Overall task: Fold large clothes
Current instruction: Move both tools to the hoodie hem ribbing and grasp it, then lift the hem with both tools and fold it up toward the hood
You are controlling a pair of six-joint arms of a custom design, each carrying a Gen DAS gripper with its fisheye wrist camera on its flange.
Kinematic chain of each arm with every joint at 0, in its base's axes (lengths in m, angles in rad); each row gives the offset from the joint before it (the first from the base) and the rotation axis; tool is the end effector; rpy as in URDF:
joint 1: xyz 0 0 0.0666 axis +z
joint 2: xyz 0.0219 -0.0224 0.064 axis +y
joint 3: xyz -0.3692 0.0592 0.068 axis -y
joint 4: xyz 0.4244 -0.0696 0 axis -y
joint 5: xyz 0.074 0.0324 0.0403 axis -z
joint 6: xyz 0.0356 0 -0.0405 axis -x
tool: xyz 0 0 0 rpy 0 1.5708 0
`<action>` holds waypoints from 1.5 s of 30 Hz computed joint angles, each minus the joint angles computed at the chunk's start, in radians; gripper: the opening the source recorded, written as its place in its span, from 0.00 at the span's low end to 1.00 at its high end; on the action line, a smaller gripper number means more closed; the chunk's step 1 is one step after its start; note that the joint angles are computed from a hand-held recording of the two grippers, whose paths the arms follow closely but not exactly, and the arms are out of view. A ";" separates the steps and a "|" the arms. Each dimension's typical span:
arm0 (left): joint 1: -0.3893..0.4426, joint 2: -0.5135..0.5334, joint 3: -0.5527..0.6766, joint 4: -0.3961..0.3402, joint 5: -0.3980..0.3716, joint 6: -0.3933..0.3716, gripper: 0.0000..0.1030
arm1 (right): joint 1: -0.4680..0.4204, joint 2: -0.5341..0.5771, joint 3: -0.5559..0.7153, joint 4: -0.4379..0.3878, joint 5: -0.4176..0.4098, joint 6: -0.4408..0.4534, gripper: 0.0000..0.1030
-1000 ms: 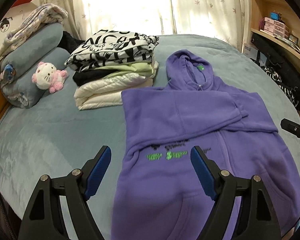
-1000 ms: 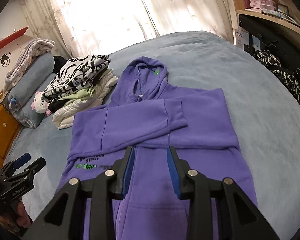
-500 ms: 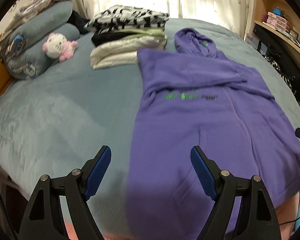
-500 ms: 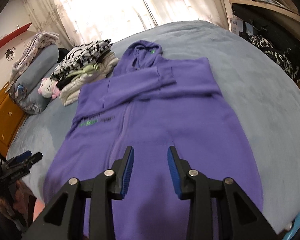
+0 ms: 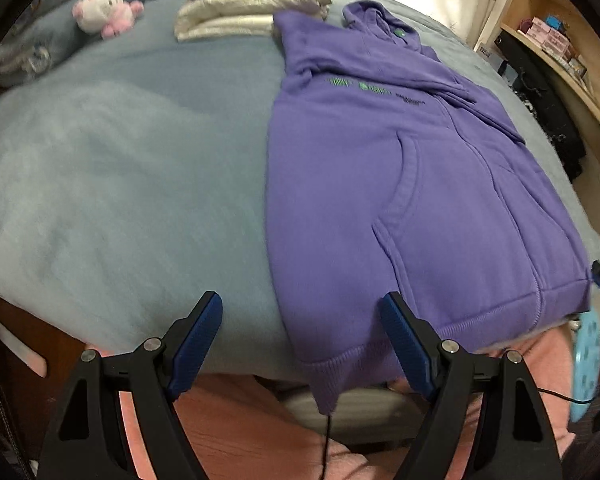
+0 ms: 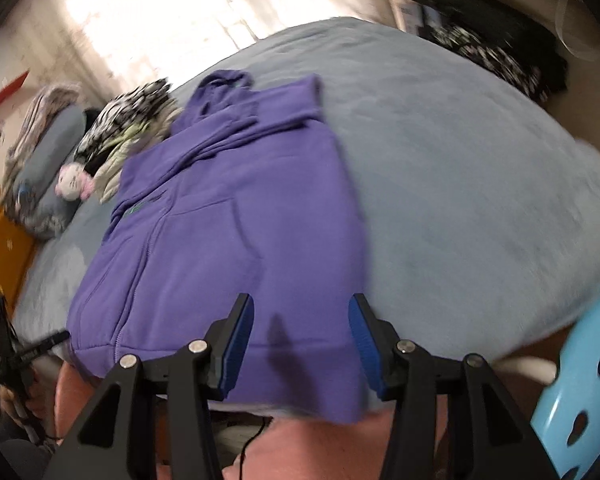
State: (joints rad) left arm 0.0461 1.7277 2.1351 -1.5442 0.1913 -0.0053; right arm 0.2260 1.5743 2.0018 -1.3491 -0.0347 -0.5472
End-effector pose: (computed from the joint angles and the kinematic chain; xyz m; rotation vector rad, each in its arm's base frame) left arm 0.5818 0.0197 0.5539 0.0020 2.6939 -0.2431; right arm 0.5295 0.1226 0.5881 0.3899 2.4990 0.3615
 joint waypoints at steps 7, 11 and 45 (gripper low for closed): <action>0.026 0.006 -0.038 0.035 0.105 0.049 0.84 | -0.058 -0.049 -0.123 0.095 -0.142 -0.071 0.48; 0.032 -0.014 -0.083 0.088 0.150 0.088 0.89 | -0.061 -0.056 -0.153 0.159 -0.253 -0.065 0.50; 0.014 0.028 0.001 0.050 0.317 0.252 0.09 | -0.003 -0.029 -0.118 0.277 -0.299 -0.070 0.14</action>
